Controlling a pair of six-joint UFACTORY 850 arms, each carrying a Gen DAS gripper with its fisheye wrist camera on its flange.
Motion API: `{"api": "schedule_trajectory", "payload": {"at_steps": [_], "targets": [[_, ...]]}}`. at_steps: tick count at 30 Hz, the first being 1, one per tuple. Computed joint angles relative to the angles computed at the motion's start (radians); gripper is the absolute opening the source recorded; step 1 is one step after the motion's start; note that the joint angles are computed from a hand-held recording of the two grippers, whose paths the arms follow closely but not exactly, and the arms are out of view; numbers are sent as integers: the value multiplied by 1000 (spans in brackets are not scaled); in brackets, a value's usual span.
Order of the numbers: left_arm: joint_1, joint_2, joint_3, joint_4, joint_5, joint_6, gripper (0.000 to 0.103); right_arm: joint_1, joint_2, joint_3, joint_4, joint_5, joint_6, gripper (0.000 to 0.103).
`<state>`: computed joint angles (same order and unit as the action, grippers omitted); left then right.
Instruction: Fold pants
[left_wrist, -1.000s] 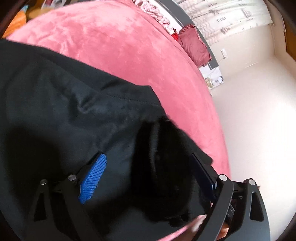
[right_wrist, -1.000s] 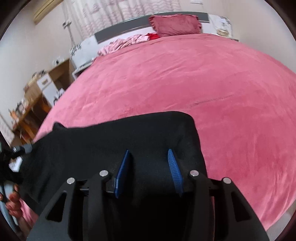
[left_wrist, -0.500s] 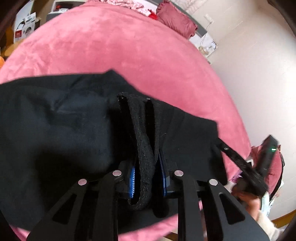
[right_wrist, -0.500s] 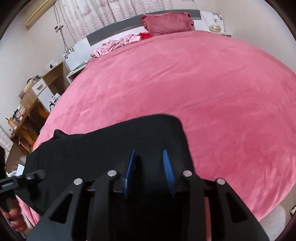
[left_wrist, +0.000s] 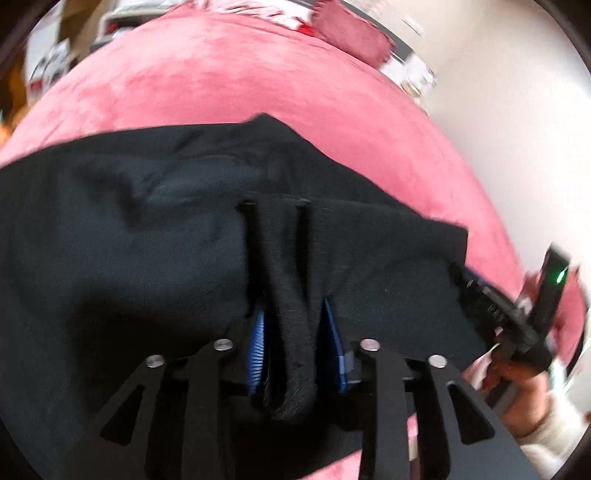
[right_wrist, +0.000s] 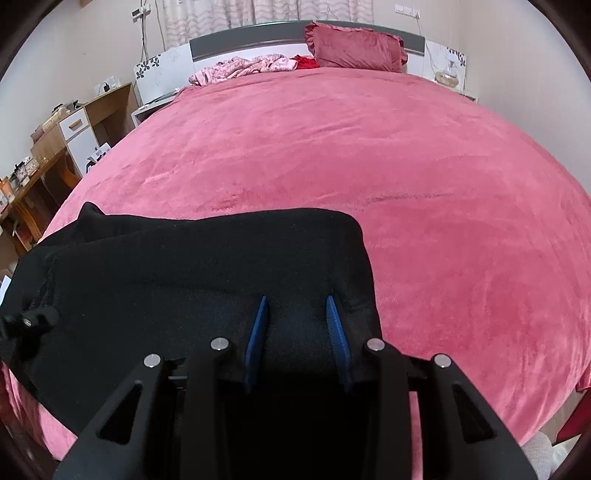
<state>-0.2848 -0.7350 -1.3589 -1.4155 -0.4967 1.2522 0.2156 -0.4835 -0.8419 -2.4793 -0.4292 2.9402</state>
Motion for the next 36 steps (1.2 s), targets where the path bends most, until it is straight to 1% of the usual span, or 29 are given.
{"api": "schedule_trajectory", "payload": {"at_steps": [1, 2, 3, 4, 5, 6, 8, 9, 10, 11, 12, 13, 14, 15, 16, 18, 19, 22, 26, 31, 36], "targets": [[1, 6, 6, -19, 5, -14, 43, 13, 8, 5, 64, -13, -55, 37], [8, 34, 45, -69, 26, 3, 46, 23, 12, 4, 112, -21, -93, 48], [10, 47, 58, -102, 66, 9, 46, 27, 17, 4, 134, -27, -109, 60], [13, 51, 61, -135, 110, 19, 46, 39, 32, 16, 120, -45, -84, 62], [22, 67, 80, -187, 143, 44, 46, 41, 39, 23, 66, -53, -41, 63], [33, 77, 95, -227, 144, 63, 46, 49, 50, 33, 8, -68, -6, 63], [62, 102, 133, -309, 126, 99, 61, 65, 57, 40, -64, -92, 9, 64], [77, 120, 158, -352, 121, 118, 74, 69, 57, 41, -128, -96, 40, 68], [92, 136, 186, -437, 114, 160, 80, 72, 53, 39, -177, -89, 65, 71], [103, 151, 208, -480, 101, 175, 81, 76, 44, 31, -184, -78, 59, 78], [126, 168, 230, -491, 83, 171, 83, 79, 28, 15, -153, -49, 17, 83], [136, 177, 241, -506, 82, 160, 87, 77, 5, -11, -99, 0, -38, 84], [137, 187, 245, -508, 102, 142, 89, 71, -14, -27, -83, 37, -51, 85], [135, 200, 257, -529, 129, 147, 91, 62, -21, -34, -105, 56, -21, 86], [130, 212, 267, -555, 163, 158, 93, 54, -19, -29, -170, 51, 47, 86], [126, 230, 281, -529, 230, 111, 93, 49, -15, -25, -202, 49, 84, 88], [129, 238, 288, -477, 234, 47, 93, 50, -18, -24, -201, 44, 80, 88], [142, 254, 303, -400, 198, -57, 93, 53, -25, -32, -191, 42, 57, 92], [179, 288, 346, -324, 95, -142, 93, 55, -30, -35, -207, 37, 72, 95], [175, 276, 339, -223, 109, -260, 93, 54, -30, -32, -224, 33, 91, 95], [177, 282, 349, -250, 103, -248, 93, 55, -28, -30, -228, 31, 98, 95]]}}
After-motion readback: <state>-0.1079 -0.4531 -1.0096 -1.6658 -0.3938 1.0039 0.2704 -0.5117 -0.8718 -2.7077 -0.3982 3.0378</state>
